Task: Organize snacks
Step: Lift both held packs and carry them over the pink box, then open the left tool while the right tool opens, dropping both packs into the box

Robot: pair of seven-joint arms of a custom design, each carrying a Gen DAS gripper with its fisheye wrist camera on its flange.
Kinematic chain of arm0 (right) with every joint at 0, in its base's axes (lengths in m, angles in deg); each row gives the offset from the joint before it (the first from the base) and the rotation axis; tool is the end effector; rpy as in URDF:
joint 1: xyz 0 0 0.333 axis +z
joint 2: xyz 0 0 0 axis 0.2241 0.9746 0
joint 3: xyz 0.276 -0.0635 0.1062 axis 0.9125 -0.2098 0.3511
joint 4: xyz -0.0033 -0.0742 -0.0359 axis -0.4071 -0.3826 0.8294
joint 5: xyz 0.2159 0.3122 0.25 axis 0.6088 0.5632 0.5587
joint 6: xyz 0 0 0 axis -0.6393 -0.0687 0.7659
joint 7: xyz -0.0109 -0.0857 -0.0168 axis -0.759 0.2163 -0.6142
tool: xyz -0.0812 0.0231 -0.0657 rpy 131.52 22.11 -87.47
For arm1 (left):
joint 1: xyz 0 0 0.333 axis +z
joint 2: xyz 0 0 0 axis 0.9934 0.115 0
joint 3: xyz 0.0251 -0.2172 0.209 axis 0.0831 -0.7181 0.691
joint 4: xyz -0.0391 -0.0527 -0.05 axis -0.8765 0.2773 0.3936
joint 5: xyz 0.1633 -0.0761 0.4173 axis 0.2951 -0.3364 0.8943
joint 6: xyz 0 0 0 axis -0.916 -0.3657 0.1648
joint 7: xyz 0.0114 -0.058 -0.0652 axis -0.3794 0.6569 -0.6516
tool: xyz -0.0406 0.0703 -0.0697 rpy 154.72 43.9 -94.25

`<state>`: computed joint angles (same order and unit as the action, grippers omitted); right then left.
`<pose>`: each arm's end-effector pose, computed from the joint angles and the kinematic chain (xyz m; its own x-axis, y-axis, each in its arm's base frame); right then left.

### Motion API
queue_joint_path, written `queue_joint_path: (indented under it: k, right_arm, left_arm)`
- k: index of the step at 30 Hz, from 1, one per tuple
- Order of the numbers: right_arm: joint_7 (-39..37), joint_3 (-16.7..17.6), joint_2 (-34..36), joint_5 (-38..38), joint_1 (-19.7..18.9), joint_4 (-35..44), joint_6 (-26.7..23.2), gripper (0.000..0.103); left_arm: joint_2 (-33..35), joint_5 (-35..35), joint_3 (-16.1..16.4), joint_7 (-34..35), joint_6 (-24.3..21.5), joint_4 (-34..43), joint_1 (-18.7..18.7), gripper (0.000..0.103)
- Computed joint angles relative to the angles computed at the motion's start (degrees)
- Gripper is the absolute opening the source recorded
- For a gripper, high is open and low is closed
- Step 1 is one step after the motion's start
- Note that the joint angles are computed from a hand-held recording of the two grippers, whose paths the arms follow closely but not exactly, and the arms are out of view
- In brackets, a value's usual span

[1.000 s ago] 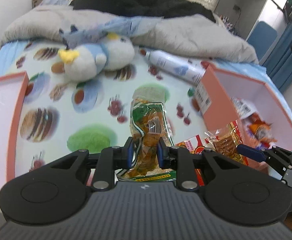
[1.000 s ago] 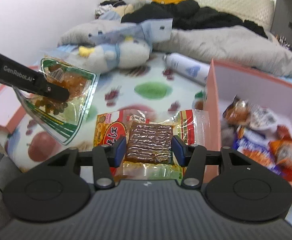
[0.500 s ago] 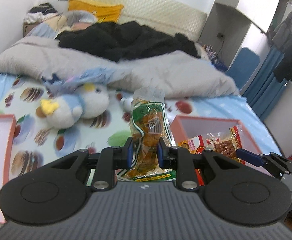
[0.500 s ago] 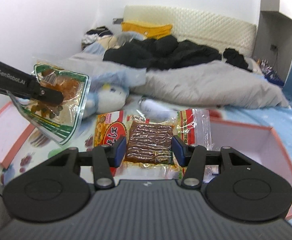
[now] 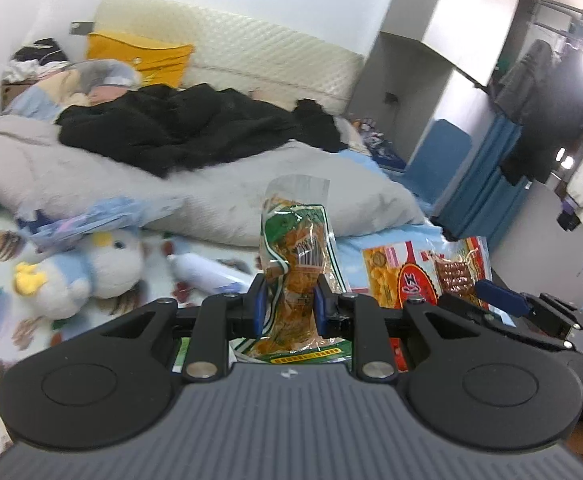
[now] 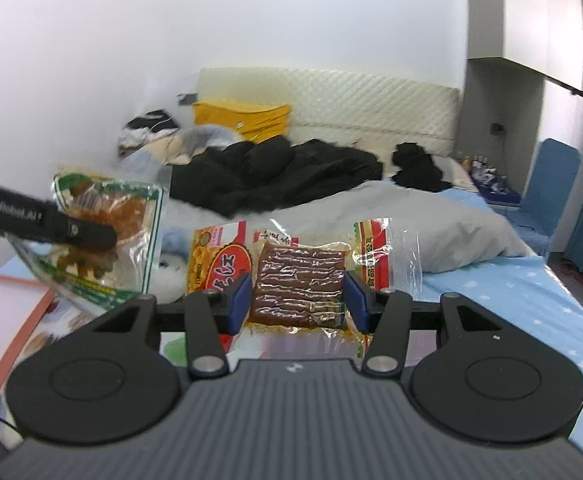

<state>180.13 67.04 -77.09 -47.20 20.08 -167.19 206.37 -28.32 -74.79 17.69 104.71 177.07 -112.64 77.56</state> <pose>0.5981 0.1702 0.5487 -0.1475 -0.9879 0.0479 -0.4153 0.0179 -0.9095 0.7261 -0.2303 0.5776 -0.4712 -0.8278 0.3046 -0.6050 0.0520 -0.7945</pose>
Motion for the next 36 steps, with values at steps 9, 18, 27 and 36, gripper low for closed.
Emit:
queue_joint_path:
  k: [9,18,27,36]
  right_arm:
    - [-3.2,-1.7,-1.7,6.4,-2.3,-3.5,-1.4,0.052]
    - [-13.9,-3.5,-0.2,21.3,-3.0,-7.0,-3.6,0.052]
    - [-17.6,-5.0,1.5,34.9,-3.4,-10.7,1.2,0.053]
    - [-16.7,-4.1,-0.1,35.1,-4.3,-11.1,1.8,0.073]
  left_arm:
    - [7.2,3.0,-1.7,-1.2,-4.1,7.9,-3.6,0.027]
    - [18.1,11.4,-0.5,-7.7,-12.8,17.8,-8.3,0.027]
    - [24.3,16.5,0.1,-11.6,-17.9,22.8,-9.8,0.028]
    - [21.6,17.0,-0.3,-11.5,-15.7,21.4,-9.2,0.056]
